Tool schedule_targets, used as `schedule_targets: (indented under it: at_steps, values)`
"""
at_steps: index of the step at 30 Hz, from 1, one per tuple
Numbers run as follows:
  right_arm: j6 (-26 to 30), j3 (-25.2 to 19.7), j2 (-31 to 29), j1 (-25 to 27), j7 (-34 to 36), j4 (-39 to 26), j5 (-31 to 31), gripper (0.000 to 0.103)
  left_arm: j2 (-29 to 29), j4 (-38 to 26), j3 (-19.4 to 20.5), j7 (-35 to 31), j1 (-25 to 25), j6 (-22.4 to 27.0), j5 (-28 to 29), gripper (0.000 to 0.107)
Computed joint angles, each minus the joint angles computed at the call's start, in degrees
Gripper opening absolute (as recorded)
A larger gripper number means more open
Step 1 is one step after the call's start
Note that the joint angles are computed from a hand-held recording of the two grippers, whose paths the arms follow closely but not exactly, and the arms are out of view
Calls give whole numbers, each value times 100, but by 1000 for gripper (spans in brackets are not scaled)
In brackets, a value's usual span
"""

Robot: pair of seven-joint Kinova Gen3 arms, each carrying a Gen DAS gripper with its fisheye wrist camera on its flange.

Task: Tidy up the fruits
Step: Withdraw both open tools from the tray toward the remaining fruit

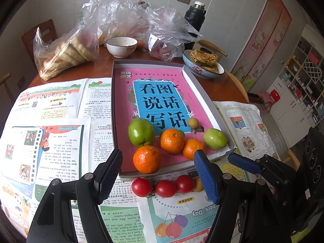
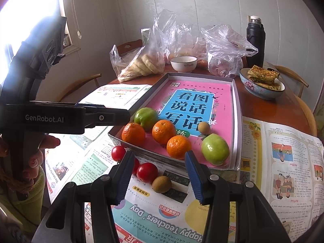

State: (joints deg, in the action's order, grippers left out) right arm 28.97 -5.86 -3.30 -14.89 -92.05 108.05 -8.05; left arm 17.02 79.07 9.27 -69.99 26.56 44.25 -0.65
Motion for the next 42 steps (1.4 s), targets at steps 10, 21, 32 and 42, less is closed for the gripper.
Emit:
schedule_targets:
  at_steps: [10,21,32,42]
  values:
    - [54,-3,-34,-25,30,34,-38,51,-88,107,-23,30,-38,45,-28,75]
    - [75,-52,-64,-64,-60,80,45,51,-164,310,-13,70,-85,37,-40,75]
    - [221,-122,43,-170,-60,11,139,51,-235,508,-23,138,-142,23,-66,75]
    - [273,-154,143,-229,-94,-31,251,51,-224,693,-22,92,-168,61,-104,74]
